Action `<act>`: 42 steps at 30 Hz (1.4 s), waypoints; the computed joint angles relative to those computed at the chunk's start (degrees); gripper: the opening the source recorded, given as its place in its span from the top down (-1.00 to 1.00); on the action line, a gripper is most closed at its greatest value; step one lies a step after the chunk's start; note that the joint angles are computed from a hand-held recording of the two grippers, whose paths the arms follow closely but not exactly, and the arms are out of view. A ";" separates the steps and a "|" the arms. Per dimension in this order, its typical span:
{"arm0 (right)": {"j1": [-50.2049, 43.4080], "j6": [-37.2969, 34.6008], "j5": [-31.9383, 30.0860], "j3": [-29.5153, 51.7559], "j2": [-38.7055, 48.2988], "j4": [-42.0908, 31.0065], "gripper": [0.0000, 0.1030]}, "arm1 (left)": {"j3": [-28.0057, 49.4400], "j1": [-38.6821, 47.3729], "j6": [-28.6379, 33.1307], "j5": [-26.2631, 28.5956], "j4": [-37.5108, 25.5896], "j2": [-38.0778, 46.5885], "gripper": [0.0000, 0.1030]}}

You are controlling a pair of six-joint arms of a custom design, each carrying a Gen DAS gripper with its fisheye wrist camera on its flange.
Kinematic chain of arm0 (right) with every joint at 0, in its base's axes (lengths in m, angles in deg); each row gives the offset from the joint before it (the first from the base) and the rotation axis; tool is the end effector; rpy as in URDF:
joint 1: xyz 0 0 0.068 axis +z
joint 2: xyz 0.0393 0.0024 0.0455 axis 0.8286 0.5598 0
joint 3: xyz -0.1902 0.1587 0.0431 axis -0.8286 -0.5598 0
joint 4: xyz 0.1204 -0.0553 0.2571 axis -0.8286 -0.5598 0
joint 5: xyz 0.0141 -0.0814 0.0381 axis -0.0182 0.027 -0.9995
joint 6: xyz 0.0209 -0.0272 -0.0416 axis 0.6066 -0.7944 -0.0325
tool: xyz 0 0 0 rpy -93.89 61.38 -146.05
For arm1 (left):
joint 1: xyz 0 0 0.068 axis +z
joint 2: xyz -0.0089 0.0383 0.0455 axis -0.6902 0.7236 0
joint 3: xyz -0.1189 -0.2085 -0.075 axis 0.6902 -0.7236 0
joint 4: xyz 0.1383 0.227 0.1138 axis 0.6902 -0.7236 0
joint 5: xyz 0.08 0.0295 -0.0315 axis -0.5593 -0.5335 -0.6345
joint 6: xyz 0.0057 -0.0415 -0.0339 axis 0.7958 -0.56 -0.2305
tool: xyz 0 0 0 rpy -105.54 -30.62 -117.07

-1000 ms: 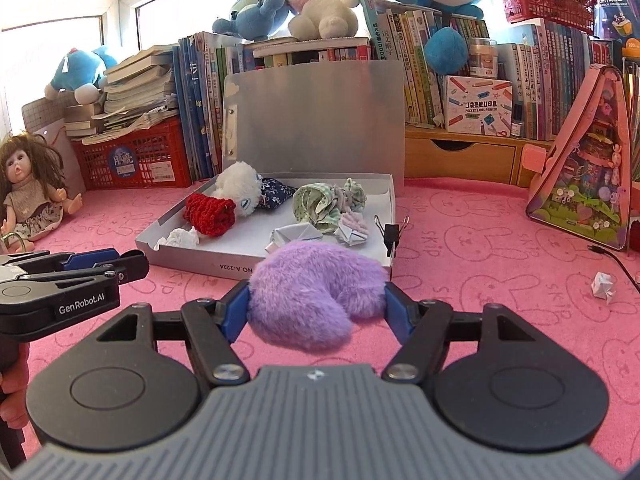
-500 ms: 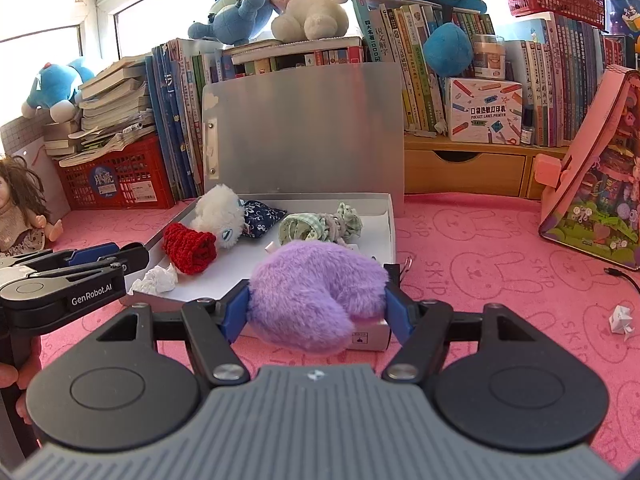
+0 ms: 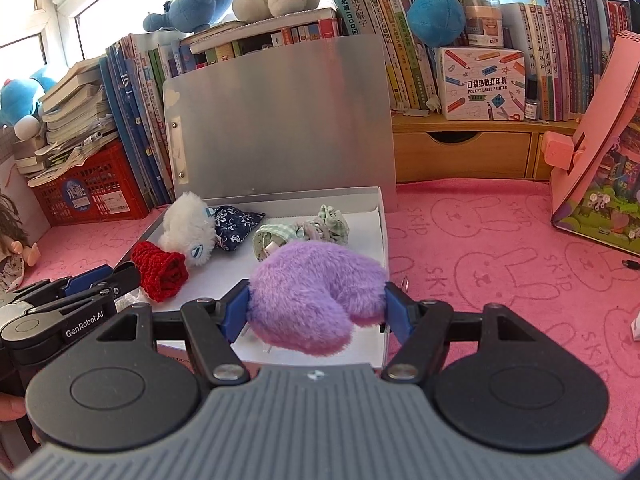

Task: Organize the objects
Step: 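Carry the black lid and purple plush over the silver box, then lower both items into the silver box and open both grippers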

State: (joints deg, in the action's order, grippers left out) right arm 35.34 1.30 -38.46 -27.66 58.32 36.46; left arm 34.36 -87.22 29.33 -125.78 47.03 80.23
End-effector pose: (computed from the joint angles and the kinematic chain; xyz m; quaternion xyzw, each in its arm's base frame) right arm 0.2508 -0.0689 0.1652 -0.1696 0.8732 0.1818 0.4191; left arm 0.1859 -0.1376 0.1499 -0.1502 0.8398 0.0932 0.5132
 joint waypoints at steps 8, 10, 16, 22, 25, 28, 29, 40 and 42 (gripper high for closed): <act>6.44 5.16 2.50 2.73 4.27 1.49 -0.38 | -1.19 4.78 4.77 3.46 7.24 3.48 0.28; 8.12 6.49 2.85 3.78 5.77 1.48 -0.38 | -1.42 6.07 5.54 4.38 8.82 4.22 0.27; 12.75 9.60 6.06 5.57 9.75 3.79 -0.38 | -1.54 9.29 9.57 5.89 14.36 7.39 0.27; 15.63 11.99 10.00 7.80 14.47 7.11 -0.38 | -0.83 13.33 10.86 9.42 17.17 9.48 0.27; 16.72 12.56 11.45 9.38 16.85 7.57 -0.38 | 0.83 13.95 11.23 9.96 15.90 11.01 0.26; 17.17 13.00 11.99 9.55 18.08 8.64 -0.41 | 1.45 14.04 11.31 10.08 15.22 11.56 0.24; 17.08 13.24 11.87 9.28 18.04 9.08 -0.43 | 1.60 14.17 11.11 10.59 14.69 11.45 0.16; 12.60 11.70 7.10 7.09 11.62 6.28 -0.67 | 2.09 8.97 6.04 6.04 6.40 7.99 -0.51; 10.87 10.12 5.57 6.34 9.59 4.79 -0.67 | 2.35 7.05 4.37 4.69 3.79 6.58 -0.54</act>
State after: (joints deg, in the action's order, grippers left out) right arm 46.21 11.42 -32.90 -21.32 67.91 41.26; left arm 36.71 -80.18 33.70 -121.09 50.81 86.81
